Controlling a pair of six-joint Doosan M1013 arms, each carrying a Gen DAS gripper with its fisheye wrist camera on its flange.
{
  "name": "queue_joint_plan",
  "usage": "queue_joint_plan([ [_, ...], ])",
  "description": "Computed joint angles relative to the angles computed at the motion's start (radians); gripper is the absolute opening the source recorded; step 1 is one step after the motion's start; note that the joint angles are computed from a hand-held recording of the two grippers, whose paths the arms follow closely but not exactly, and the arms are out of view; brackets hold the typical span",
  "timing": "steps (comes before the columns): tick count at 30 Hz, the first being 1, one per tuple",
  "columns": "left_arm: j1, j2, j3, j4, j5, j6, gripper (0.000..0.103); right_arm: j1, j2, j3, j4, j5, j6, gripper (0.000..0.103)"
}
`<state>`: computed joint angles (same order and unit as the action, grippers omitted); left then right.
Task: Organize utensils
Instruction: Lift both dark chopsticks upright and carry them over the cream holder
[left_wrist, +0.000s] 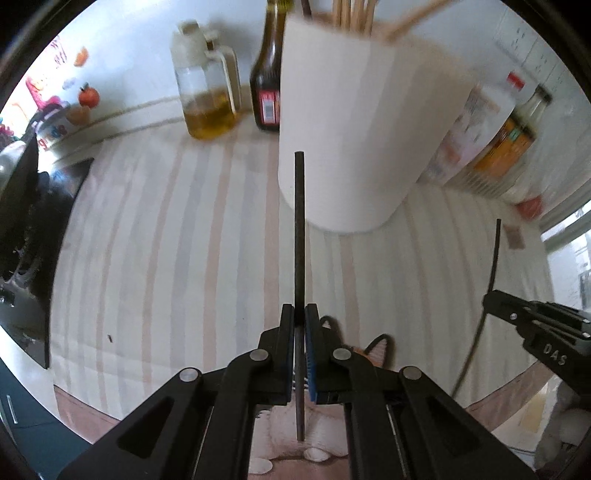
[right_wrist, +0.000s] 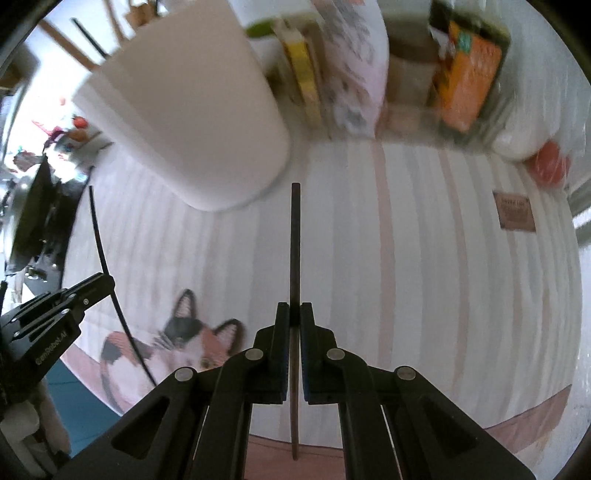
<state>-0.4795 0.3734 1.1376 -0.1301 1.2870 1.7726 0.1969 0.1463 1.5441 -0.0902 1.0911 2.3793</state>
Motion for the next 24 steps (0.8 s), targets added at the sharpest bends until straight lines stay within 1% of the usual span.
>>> queue_joint_plan([
  [1, 0.01, 0.013, -0.024, -0.008, -0.003, 0.009, 0.003, -0.007, -0.018, -0.005, 0.0, 0.004, -0.015, 0.005],
  [2, 0.012, 0.004, -0.023, -0.013, -0.016, 0.007, 0.003, -0.001, -0.022, -0.015, -0.012, -0.003, -0.004, 0.005],
  [3, 0.014, -0.004, -0.029, -0.02, -0.03, 0.008, 0.003, 0.005, -0.025, -0.022, -0.027, -0.014, 0.005, 0.005],
  [4, 0.024, 0.016, -0.054, -0.027, -0.037, 0.016, 0.003, 0.007, -0.035, -0.019, -0.038, -0.025, 0.007, 0.005],
  [6, 0.031, 0.012, -0.074, -0.042, -0.066, 0.015, 0.003, 0.015, -0.051, -0.018, -0.067, -0.057, 0.03, 0.005],
  [9, 0.044, 0.01, -0.104, -0.072, -0.1, 0.02, 0.002, 0.025, -0.066, -0.026, -0.111, -0.096, 0.064, 0.005],
  [13, 0.053, 0.01, -0.148, -0.102, -0.139, 0.033, 0.002, 0.027, -0.078, -0.065, -0.157, -0.125, 0.085, 0.005],
  [16, 0.06, 0.011, -0.185, -0.128, -0.156, 0.039, 0.002, 0.028, -0.08, -0.102, -0.183, -0.135, 0.081, 0.005],
  [20, 0.072, 0.017, -0.238, -0.162, -0.157, 0.058, 0.002, 0.031, -0.074, -0.167, -0.21, -0.14, 0.054, 0.005],
  [24, 0.077, 0.024, -0.279, -0.17, -0.159, 0.059, 0.002, 0.035, -0.059, -0.237, -0.243, -0.145, 0.029, 0.005],
])
